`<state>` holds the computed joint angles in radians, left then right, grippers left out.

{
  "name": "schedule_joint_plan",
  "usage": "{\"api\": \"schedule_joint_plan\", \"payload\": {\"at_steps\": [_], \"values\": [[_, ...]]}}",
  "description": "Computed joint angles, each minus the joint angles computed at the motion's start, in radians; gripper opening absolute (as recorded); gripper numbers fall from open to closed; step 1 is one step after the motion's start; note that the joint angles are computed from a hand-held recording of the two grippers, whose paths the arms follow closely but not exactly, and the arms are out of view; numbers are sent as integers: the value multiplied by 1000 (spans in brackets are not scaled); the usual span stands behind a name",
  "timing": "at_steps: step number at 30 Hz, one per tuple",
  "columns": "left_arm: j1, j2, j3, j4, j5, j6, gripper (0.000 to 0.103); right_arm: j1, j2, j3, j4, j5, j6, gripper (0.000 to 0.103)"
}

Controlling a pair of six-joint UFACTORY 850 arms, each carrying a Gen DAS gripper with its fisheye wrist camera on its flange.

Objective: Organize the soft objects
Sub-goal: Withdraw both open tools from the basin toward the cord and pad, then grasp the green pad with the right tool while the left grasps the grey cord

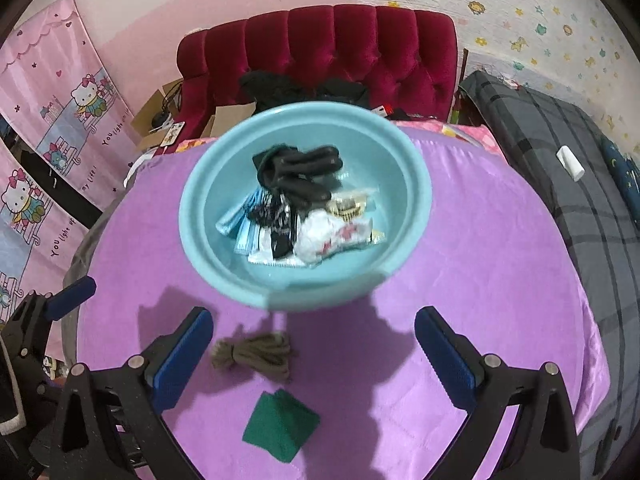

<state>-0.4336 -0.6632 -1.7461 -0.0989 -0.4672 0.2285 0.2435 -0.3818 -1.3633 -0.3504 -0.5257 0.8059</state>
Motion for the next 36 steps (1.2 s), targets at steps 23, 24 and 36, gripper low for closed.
{"api": "schedule_joint_plan", "payload": {"at_steps": [23,24,36], "values": [[16,133,328,-23,151,91,103,87,11,153,-84,24,169,103],[17,132,331,-30,149,98,103,88,6,153,-71,25,161,103],[39,113,342,-102,135,168,103,98,-63,139,63,21,79,103]]}}
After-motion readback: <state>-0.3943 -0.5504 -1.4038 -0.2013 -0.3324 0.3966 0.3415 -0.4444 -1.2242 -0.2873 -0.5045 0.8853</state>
